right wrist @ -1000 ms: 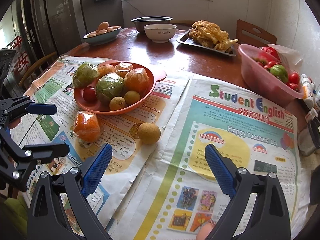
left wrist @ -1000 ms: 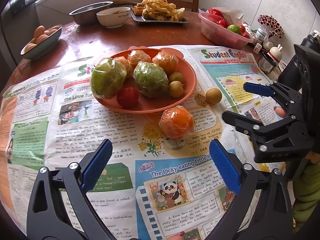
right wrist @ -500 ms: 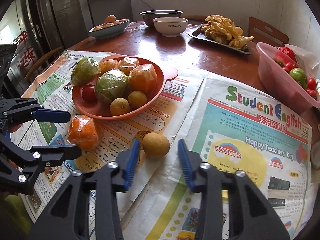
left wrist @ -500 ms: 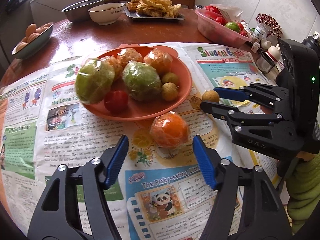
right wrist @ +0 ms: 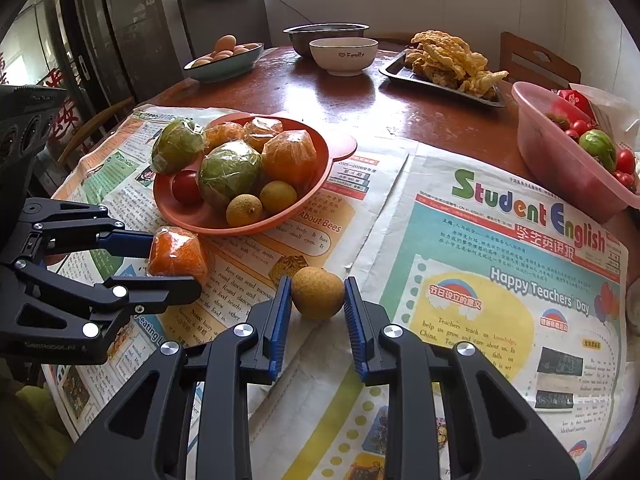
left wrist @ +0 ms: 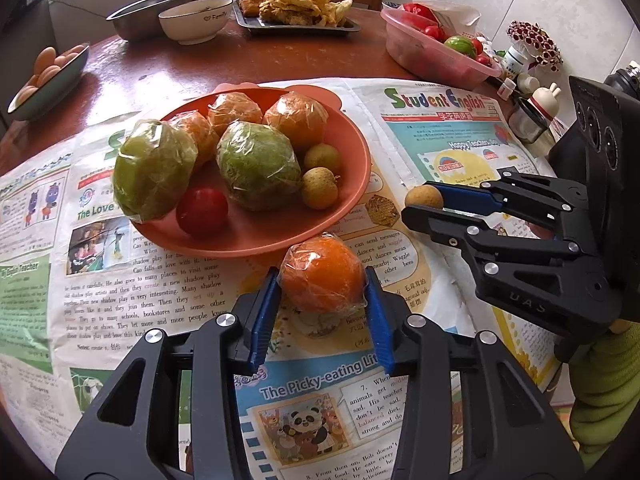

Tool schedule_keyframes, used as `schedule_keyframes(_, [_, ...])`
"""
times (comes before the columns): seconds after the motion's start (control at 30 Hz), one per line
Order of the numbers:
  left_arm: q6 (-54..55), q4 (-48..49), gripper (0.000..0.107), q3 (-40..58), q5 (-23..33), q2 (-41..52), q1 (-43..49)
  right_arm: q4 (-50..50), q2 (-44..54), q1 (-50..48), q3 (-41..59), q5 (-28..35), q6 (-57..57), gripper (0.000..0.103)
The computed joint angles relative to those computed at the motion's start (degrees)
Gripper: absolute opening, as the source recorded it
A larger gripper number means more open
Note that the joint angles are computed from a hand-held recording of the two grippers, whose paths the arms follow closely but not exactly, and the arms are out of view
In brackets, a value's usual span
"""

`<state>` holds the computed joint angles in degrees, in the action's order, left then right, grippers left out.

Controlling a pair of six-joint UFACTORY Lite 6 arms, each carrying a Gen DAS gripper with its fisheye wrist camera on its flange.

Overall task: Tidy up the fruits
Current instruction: 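Grasp the wrapped orange with the left tool while the right tool grasps the brown fruit, then carry the orange with the left tool while the right tool carries the brown fruit to the plate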

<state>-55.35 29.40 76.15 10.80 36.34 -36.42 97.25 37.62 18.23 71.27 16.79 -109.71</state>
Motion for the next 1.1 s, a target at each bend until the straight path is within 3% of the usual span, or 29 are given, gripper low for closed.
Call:
schedule_keyframes(0.23, [-0.13, -0.02, 0.032, -1.76, 0.04, -2.05, -0.56, 3.4, -2.63, -0.3, -3.04, 0.68, -3.51, 0.026])
schedule_keyframes(0.67, [-9.94, 9.94, 0.032, -8.6, 1.43, -12.2, 0.14, 2.87, -8.05, 1.03, -4.79, 1.06, -2.16, 0.026])
schedule_keyframes(1.1, [1.81, 0.73, 0.032, -5.22, 1.73, -10.49, 3.86, -10.61, -5.83, 2.33, 4.0, 0.53, 12.95, 0.026])
